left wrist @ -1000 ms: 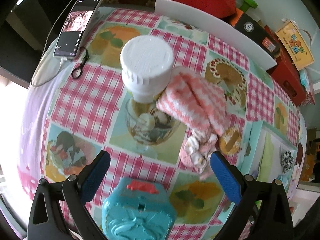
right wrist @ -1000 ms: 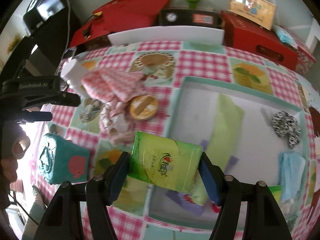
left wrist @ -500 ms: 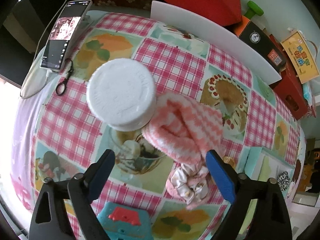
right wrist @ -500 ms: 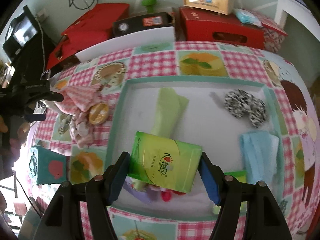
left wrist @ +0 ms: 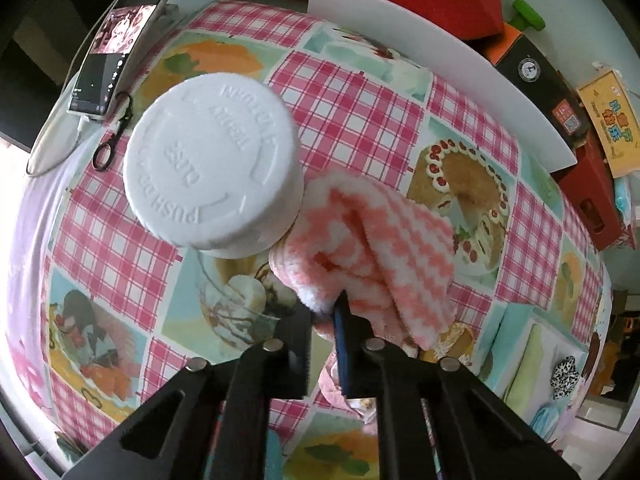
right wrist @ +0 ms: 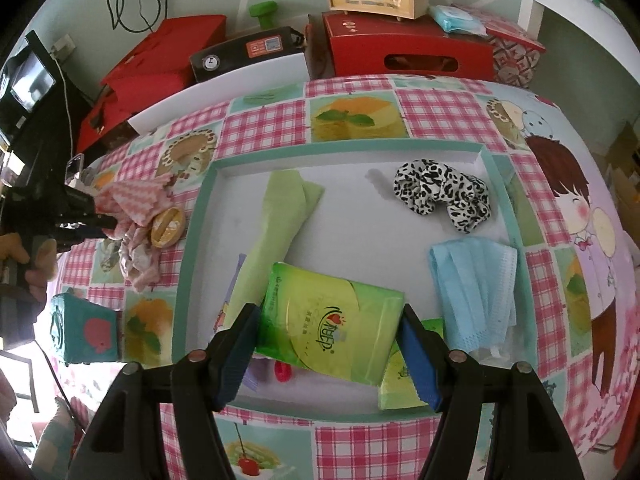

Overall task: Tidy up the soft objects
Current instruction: 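Carry the tissue pack to the tray with the right tool while the left tool grasps the pink towel, then lower the tissue pack into the tray with the right tool while the left tool lifts the towel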

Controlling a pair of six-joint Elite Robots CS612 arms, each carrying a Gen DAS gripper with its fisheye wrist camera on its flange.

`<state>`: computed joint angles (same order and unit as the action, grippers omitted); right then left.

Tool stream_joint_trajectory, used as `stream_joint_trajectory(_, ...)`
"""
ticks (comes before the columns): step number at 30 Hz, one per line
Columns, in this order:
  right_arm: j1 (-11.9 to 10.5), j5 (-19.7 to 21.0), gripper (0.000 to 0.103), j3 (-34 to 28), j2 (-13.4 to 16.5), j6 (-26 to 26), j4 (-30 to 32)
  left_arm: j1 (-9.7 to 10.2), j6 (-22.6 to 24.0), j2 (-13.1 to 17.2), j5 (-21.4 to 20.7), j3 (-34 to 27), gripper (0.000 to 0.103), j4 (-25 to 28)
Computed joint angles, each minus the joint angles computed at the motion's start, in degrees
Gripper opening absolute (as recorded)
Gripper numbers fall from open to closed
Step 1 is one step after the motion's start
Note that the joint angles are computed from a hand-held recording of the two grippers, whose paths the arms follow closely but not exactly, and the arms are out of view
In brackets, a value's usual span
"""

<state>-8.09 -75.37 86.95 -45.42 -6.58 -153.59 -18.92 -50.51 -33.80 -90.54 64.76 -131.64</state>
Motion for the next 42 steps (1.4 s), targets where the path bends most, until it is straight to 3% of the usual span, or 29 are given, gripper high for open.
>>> stream_joint_trajectory(12, -0.15, 0.77, 0.071, 0.52, -0.58, 0.63, -0.7, -0.75, -0.19, -4.21, 1.86, 6.09, 0.005, -6.22)
stream_joint_trajectory(19, -0.17, 1.69, 0.071, 1.08, -1.37, 0.67, -2.06, -1.18, 2.32, -6.14, 5.56, 7.03, 0.005, -7.86)
stream_joint_trajectory(31, -0.9, 4.26, 0.071, 2.43, -2.93, 0.99, -4.62, -4.06, 5.73, -10.33, 12.97, 10.49, 0.005, -14.09)
stream_joint_trajectory(42, -2.58, 6.0, 0.071, 4.16, -4.32, 3.12, -8.02, -6.71, 8.84, -13.01, 13.7, 11.74, 0.005, -19.51)
